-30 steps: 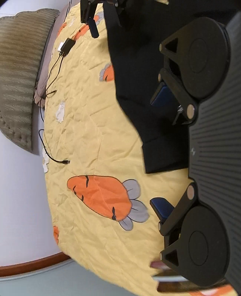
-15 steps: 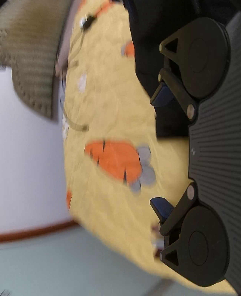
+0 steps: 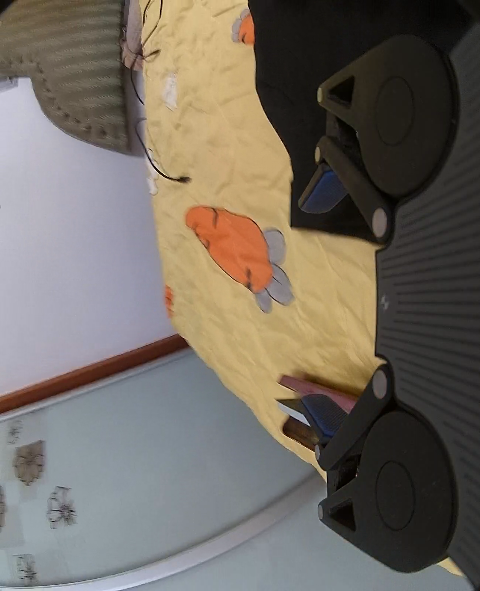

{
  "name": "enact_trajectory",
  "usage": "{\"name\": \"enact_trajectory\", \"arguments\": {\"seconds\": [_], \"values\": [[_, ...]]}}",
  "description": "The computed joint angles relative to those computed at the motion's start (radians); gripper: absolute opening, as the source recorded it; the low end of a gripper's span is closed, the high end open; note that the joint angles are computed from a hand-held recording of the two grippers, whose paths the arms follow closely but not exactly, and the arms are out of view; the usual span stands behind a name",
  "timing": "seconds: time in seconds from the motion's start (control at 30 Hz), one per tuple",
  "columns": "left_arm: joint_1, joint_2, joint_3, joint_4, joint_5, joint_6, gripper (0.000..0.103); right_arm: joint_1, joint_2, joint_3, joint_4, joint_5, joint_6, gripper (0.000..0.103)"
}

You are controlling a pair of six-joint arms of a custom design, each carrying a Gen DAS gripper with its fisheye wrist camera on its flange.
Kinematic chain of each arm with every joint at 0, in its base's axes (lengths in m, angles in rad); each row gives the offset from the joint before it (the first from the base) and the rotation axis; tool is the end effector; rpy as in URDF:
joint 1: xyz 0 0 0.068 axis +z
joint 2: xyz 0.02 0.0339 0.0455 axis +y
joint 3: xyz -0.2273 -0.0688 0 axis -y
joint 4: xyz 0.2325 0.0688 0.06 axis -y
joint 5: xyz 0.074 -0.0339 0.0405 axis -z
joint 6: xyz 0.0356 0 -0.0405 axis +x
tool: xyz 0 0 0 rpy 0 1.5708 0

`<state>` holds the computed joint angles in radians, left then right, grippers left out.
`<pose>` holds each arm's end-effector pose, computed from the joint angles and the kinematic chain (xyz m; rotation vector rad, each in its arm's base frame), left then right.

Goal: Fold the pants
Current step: 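Move both tools to the trouser waistband and close both grippers on it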

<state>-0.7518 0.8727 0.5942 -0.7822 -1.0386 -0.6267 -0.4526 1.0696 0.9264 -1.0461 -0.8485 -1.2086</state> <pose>0.1370 -0.0861 0.2011 -0.1772 2.0697 0.5657 0.1788 -0.0572 0.2485 -1.0119 2.0170 0.3643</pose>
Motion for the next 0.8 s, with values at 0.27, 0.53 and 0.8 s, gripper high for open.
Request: {"name": "enact_trajectory", "arguments": {"seconds": [0.27, 0.53, 0.8], "values": [[0.058, 0.210, 0.057, -0.053, -0.137, -0.162, 0.103, -0.053, 0.018, -0.033, 0.036, 0.016, 0.015, 0.103], [0.268, 0.192, 0.047, -0.006, -0.102, -0.083, 0.103, -0.111, 0.060, -0.026, 0.121, 0.016, 0.021, 0.103], [0.308, -0.141, -0.028, 0.284, 0.127, 0.482, 0.103, -0.199, 0.435, 0.260, 0.054, 0.002, -0.216, 0.103]]}}
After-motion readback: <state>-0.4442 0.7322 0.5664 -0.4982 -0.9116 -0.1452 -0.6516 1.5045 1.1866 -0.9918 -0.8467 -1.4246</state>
